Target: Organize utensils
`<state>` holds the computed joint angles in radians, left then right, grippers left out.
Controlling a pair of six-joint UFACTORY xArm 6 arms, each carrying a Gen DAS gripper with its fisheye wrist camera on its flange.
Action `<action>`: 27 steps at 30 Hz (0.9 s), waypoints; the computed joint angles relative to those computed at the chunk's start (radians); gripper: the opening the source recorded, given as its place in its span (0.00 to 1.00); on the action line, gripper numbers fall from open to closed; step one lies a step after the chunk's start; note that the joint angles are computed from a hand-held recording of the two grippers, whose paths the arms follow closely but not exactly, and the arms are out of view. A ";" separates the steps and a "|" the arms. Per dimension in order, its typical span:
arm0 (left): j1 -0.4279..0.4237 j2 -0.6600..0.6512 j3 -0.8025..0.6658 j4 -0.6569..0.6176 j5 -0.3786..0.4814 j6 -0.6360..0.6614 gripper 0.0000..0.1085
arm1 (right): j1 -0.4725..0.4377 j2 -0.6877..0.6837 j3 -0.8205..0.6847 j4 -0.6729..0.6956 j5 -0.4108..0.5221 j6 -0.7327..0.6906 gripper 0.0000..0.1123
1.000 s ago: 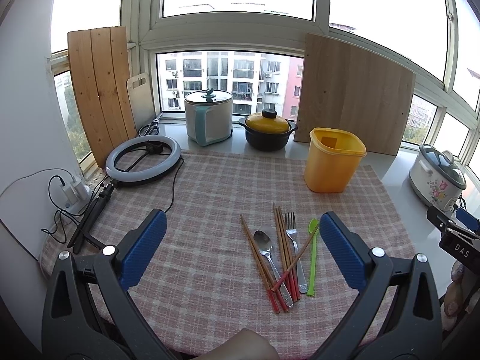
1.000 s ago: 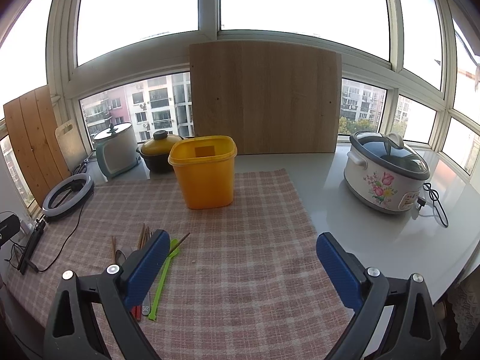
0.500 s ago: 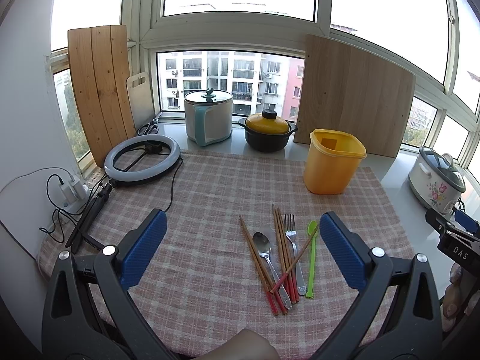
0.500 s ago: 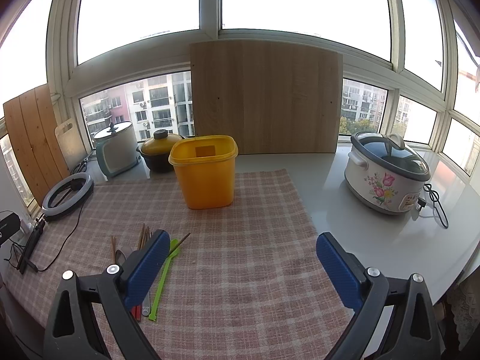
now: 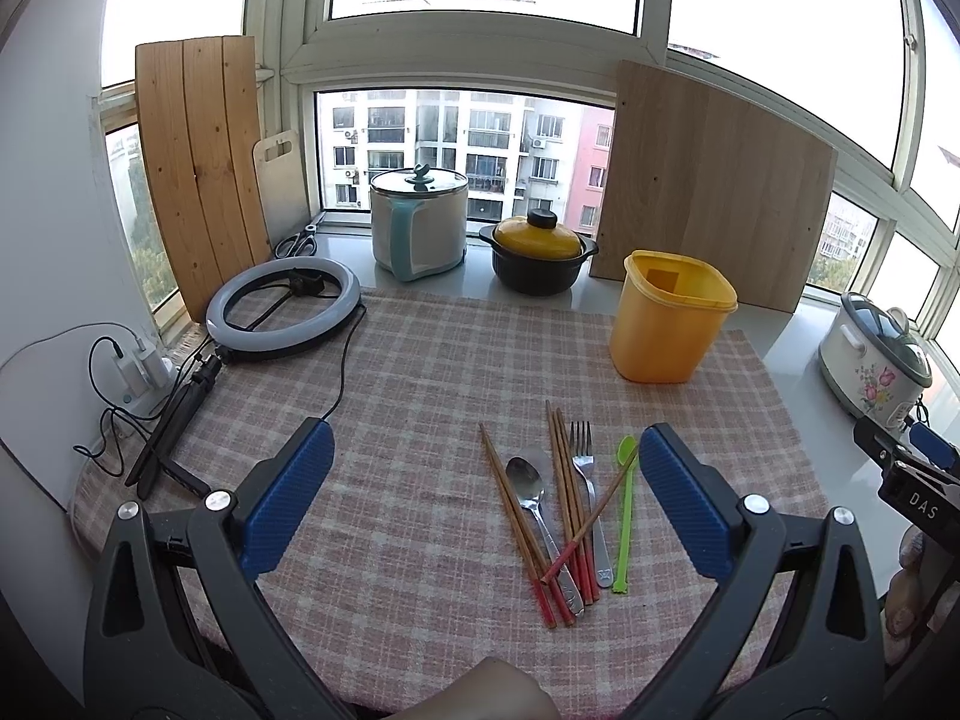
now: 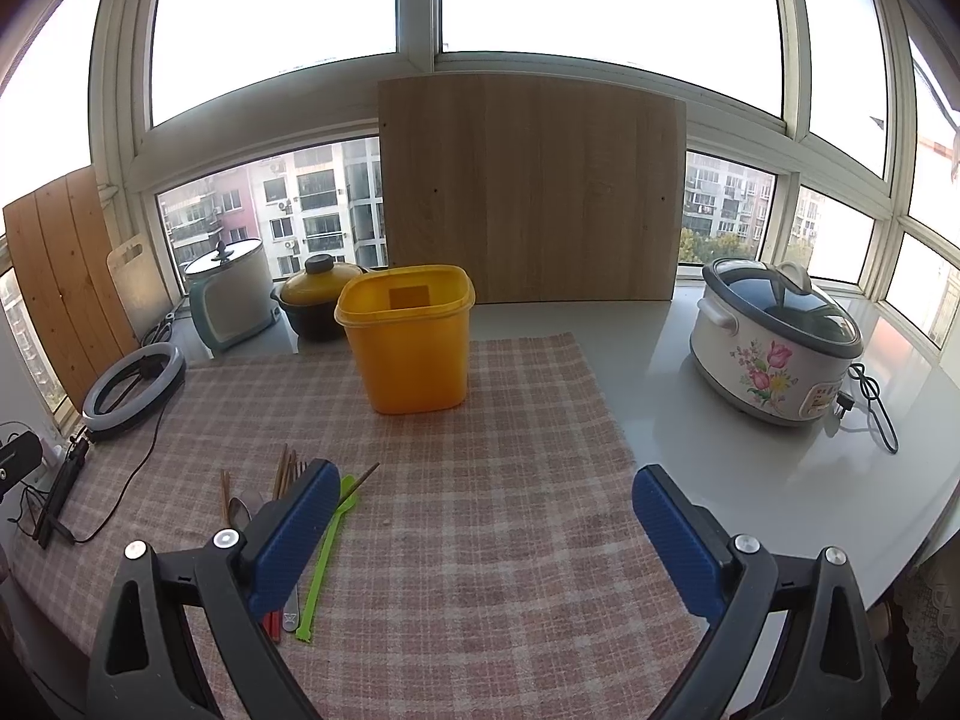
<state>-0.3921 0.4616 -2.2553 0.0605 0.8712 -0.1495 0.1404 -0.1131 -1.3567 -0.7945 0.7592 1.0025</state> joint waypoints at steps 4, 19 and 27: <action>-0.003 0.001 -0.001 0.000 0.002 -0.002 0.95 | -0.003 0.003 0.006 0.007 -0.011 -0.005 0.88; 0.028 0.078 -0.083 -0.027 0.061 -0.008 0.95 | -0.024 0.071 -0.055 0.083 -0.019 -0.082 0.88; 0.061 0.225 -0.309 -0.079 0.210 0.008 0.88 | -0.048 0.113 -0.080 0.139 -0.028 -0.121 0.85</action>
